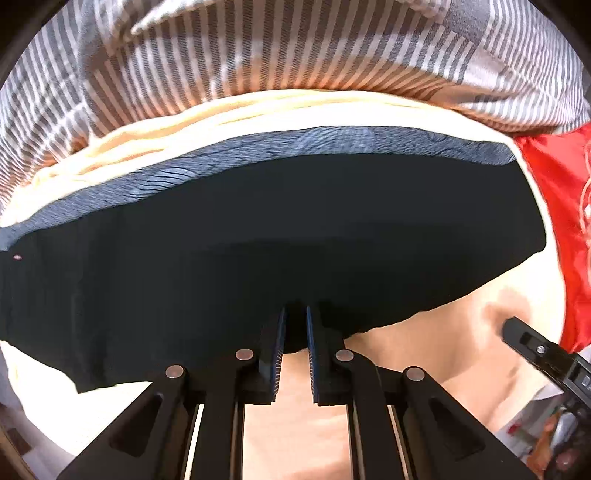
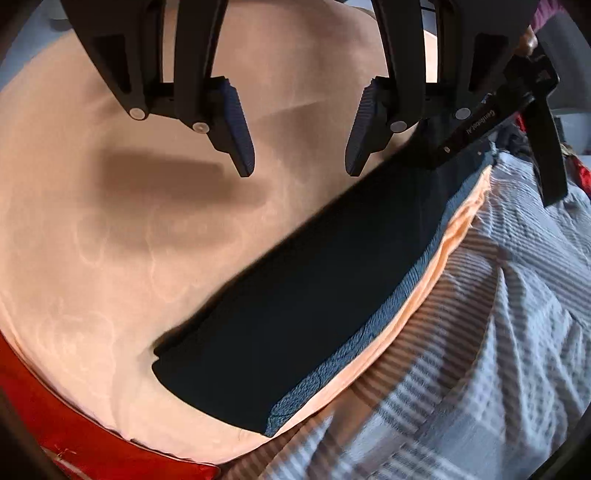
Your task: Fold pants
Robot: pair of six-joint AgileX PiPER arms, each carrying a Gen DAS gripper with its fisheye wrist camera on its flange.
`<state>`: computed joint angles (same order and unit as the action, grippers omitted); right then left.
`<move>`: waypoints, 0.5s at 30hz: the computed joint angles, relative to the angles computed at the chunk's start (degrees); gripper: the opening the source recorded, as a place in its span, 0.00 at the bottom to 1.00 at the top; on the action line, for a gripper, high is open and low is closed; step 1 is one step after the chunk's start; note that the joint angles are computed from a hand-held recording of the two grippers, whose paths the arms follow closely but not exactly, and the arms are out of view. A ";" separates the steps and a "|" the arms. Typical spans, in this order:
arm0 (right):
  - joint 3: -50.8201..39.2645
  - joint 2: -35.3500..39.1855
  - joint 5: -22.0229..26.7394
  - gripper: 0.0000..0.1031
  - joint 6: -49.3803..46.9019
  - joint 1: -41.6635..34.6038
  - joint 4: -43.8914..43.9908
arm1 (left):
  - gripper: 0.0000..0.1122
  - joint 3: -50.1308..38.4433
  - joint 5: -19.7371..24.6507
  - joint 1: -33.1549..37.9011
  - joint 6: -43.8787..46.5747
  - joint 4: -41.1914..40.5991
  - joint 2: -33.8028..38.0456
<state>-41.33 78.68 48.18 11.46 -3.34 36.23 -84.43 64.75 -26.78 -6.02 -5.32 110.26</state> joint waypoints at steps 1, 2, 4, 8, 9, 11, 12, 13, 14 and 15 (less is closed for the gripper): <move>0.62 0.49 -0.35 0.56 -3.12 -1.94 2.28 | 0.43 -0.16 -0.21 -0.54 -0.92 -0.39 0.20; 0.98 0.86 -0.64 0.57 -4.88 -3.12 3.72 | 0.73 -0.13 -1.35 -0.90 -2.25 -0.35 -0.02; 2.51 1.60 -1.55 0.58 -10.09 -6.47 8.54 | 0.76 1.84 -7.07 -1.51 -4.32 0.74 -2.19; 5.47 2.94 -2.98 0.58 -19.11 -13.32 16.28 | 0.76 -2.53 -6.34 -4.04 -6.39 3.46 1.27; 5.89 3.33 -3.29 0.58 -20.36 -14.65 17.38 | 0.76 -3.23 -5.82 -4.08 -6.46 3.49 1.78; 6.89 4.44 -4.04 0.58 -23.47 -17.24 20.33 | 0.76 -3.18 -6.89 -3.64 -6.88 4.23 2.59; 7.38 4.89 -4.22 0.58 -25.41 -18.59 22.05 | 0.76 -3.83 -6.99 -3.51 -7.33 4.87 3.13; 7.72 5.36 -4.39 0.58 -27.20 -19.66 23.57 | 0.76 -5.87 -6.18 -3.06 -7.42 5.29 4.36; 8.04 5.81 -4.79 0.58 -28.79 -20.45 24.89 | 0.76 -6.17 -6.29 -2.87 -7.68 5.65 4.84; 8.35 6.19 -5.02 0.58 -30.41 -21.03 26.35 | 0.76 -5.91 -6.56 -2.59 -7.73 5.99 5.00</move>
<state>-32.97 84.86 43.16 -18.96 -24.37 62.58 -90.34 58.18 -29.37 -13.75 0.66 115.26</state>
